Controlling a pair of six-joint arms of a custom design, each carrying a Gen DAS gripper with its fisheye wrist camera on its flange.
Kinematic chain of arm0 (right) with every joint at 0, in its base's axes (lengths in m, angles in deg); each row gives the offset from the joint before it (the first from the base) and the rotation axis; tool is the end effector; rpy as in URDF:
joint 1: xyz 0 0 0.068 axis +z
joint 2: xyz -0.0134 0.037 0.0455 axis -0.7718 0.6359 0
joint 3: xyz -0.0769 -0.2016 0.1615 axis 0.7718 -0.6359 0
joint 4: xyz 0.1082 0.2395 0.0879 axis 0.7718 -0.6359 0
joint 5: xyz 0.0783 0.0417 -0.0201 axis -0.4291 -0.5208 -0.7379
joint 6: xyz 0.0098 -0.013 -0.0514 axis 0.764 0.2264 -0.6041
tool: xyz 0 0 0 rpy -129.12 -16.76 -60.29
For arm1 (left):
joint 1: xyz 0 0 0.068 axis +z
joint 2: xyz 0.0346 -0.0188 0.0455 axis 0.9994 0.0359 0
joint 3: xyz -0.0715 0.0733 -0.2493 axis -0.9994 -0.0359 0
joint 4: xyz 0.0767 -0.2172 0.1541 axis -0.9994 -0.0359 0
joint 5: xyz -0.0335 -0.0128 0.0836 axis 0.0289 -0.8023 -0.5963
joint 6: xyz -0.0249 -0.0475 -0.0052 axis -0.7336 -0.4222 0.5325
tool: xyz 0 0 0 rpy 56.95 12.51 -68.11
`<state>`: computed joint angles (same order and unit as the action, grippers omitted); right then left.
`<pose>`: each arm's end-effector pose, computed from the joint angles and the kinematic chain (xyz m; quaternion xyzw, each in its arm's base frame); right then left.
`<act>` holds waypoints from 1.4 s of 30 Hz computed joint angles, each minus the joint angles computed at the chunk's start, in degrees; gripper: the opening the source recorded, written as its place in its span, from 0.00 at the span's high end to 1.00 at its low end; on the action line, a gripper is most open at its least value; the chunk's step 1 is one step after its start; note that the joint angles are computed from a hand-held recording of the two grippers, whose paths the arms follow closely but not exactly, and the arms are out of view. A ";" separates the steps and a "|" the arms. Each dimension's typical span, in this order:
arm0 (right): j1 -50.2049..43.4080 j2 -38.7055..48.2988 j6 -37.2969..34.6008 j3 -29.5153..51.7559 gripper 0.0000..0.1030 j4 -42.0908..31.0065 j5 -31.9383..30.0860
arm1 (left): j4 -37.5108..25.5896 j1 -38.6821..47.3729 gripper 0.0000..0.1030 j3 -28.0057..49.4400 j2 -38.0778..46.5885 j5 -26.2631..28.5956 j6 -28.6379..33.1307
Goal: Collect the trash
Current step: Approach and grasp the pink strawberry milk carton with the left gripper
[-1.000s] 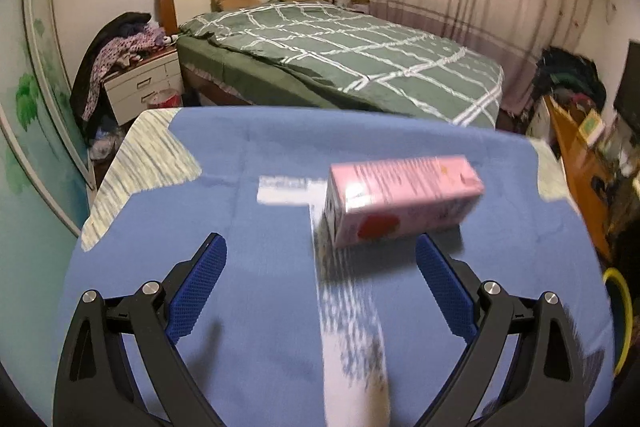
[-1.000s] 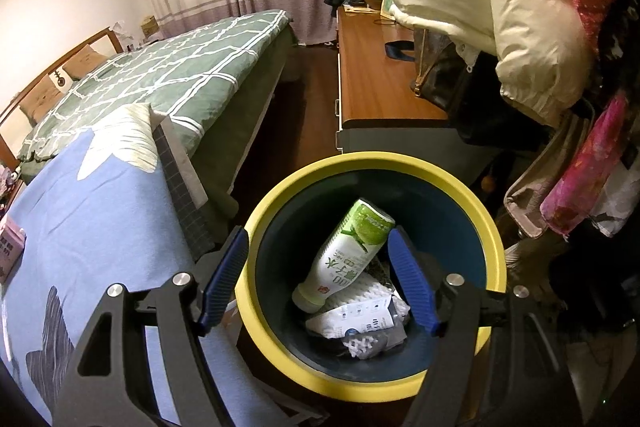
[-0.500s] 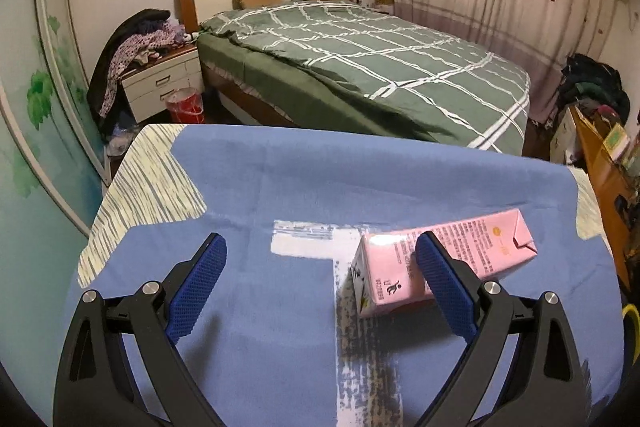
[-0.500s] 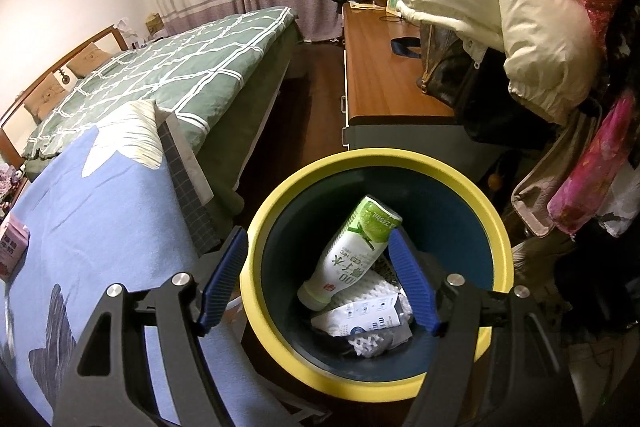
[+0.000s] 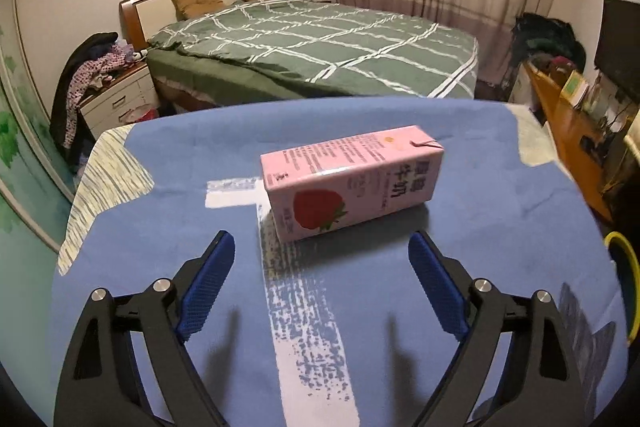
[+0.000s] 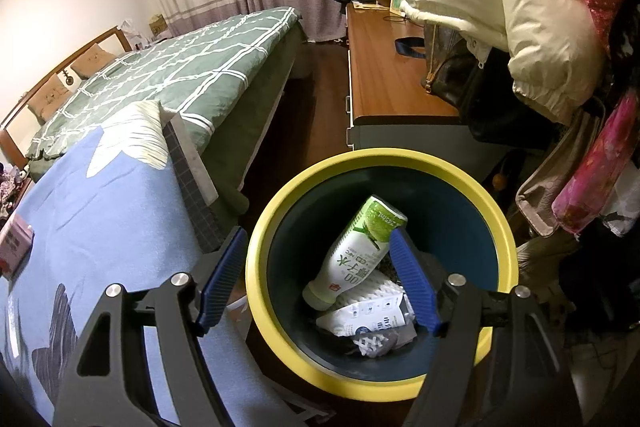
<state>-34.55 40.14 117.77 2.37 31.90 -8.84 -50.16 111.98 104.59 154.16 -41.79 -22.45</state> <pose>0.2856 0.0704 0.2023 0.1568 0.9117 0.0012 0.3797 0.2894 0.1246 0.2245 -0.1118 0.9202 0.0490 0.3720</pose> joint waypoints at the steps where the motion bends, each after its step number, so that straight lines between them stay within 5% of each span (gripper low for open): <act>1: 0.10 0.02 0.12 0.05 0.32 -0.10 0.00 | -0.13 0.26 0.14 0.42 0.31 0.26 -0.09; 13: 0.37 0.10 0.25 0.00 0.32 0.03 -0.06 | 0.48 10.28 0.14 11.13 12.72 7.60 -14.21; 17: 0.79 0.36 0.63 0.23 0.32 -0.19 -0.29 | 3.13 13.65 0.14 9.85 13.52 0.27 -22.39; 23: 2.36 0.47 1.62 0.60 0.32 -0.48 0.32 | -0.98 12.61 0.15 12.74 17.28 3.39 -13.70; 31: 2.14 0.15 1.46 0.38 0.32 -0.39 -0.26 | -4.45 2.44 0.16 3.53 6.31 7.69 -2.25; 36: 1.92 0.10 1.67 0.56 0.32 -0.61 -1.01 | -6.88 -1.14 0.16 2.76 1.38 8.52 -4.02; 42: 1.76 0.27 1.69 0.62 0.32 -0.34 -1.59 | -9.83 -6.20 0.15 8.82 5.13 6.29 -4.83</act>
